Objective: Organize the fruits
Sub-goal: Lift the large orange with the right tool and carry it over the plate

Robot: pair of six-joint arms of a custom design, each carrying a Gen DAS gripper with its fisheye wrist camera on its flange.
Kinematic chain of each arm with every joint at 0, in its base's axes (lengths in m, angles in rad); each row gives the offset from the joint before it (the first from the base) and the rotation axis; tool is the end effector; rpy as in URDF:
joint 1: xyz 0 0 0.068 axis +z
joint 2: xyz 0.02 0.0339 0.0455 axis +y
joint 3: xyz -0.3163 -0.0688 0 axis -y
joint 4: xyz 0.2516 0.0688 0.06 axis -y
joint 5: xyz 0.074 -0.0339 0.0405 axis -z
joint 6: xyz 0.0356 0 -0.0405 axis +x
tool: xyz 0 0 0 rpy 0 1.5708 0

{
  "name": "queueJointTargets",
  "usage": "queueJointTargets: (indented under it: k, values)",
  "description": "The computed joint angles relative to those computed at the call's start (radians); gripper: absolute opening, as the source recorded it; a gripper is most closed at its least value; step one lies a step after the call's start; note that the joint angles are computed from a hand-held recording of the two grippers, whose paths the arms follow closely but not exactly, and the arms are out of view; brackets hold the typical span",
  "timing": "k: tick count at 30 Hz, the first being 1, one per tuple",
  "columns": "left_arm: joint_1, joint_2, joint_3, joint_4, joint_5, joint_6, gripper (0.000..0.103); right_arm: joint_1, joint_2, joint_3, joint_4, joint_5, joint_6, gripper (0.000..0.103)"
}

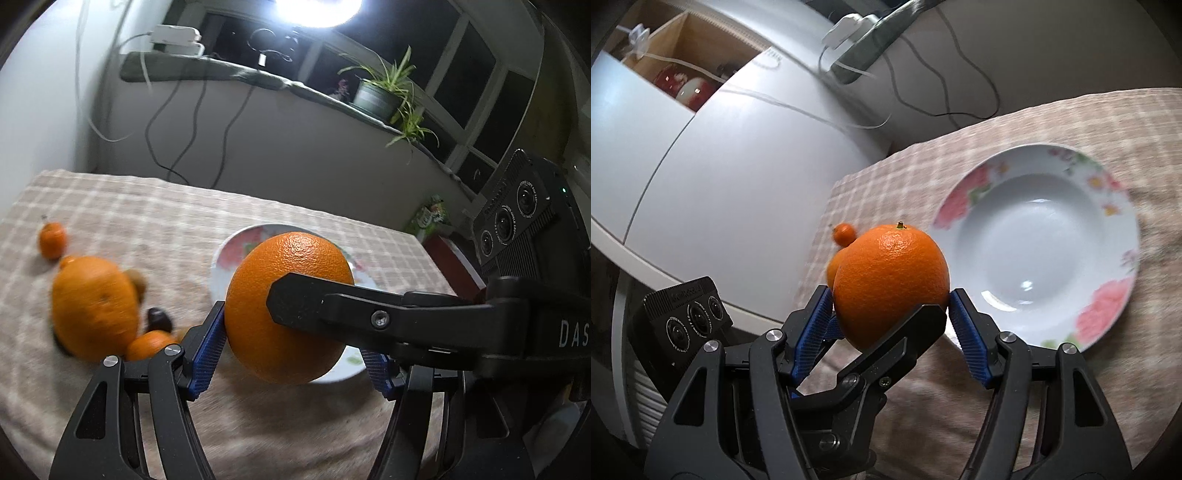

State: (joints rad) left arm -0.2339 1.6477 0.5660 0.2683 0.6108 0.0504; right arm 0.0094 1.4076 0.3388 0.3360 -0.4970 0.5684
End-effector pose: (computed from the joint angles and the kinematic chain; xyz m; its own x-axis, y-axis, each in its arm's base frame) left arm 0.2738 -0.0862 0.1600 -0.6771 0.2037 -0.7072 0.6080 0.6962 -0.3816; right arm 0.2204 0.0190 0.1635 -0.7590 0.4660 -0.4547 0.0544 0.7413 0.6689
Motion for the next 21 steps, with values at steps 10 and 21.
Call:
queueJointTargets:
  k: [10,21]
  values:
    - [-0.104,0.091,0.092,-0.008,-0.052,-0.049,0.067,-0.176,0.072,0.037,-0.039,-0.101,-0.101,0.069]
    - [-0.162,0.185,0.177,-0.034,-0.09,-0.072,0.067,-0.264,0.213,0.091,-0.028,-0.15,-0.136,0.069]
